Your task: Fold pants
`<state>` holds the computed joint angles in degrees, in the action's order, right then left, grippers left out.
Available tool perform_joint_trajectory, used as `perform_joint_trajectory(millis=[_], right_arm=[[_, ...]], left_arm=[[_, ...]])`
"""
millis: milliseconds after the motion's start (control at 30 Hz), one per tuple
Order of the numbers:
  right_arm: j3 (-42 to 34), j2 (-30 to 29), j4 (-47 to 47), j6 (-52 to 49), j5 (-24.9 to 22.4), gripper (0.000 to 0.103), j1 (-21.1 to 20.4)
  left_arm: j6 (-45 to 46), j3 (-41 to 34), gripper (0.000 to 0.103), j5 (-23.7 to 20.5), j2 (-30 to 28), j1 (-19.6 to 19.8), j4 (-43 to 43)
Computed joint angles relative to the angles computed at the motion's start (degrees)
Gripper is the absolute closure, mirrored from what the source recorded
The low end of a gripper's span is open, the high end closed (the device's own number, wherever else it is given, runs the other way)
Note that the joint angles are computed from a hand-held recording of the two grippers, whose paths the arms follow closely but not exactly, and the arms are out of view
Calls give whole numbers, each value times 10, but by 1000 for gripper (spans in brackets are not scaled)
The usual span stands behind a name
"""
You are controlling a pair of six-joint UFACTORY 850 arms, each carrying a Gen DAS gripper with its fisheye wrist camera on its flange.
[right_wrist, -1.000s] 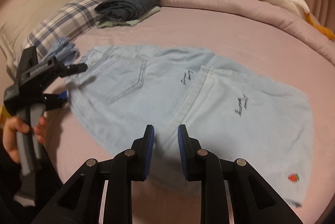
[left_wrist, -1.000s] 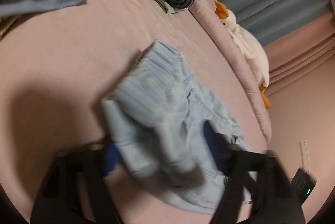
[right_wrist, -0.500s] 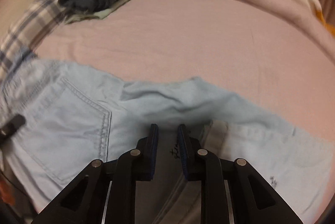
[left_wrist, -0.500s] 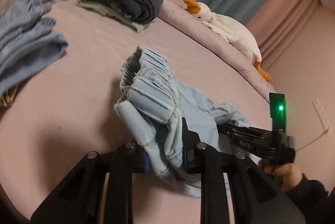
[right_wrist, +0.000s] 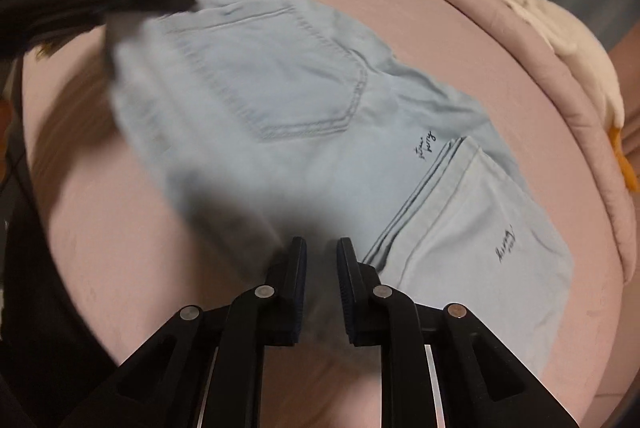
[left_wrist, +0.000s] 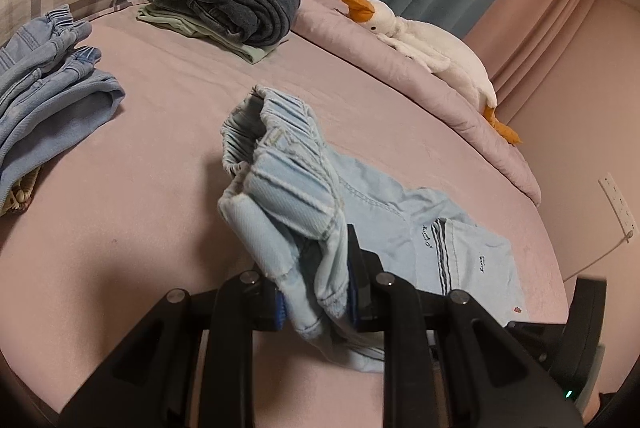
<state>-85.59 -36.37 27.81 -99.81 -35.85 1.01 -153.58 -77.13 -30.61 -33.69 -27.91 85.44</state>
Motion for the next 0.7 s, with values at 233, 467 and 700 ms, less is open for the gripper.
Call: perform_joint_trajectory(millis=[233,467,700], right_arm=[[14,9,25,-20,-25,85,-15],[-59,-16,119,5,-142,85,-59],[-118,-86,66,78,-181,85,-51]], left_arm=[[52,-19,81,-25,3,-9,-9],[113,-63,81,-34,-7,-16,-16],[213,-147,81,-21,-43,-19,-41]])
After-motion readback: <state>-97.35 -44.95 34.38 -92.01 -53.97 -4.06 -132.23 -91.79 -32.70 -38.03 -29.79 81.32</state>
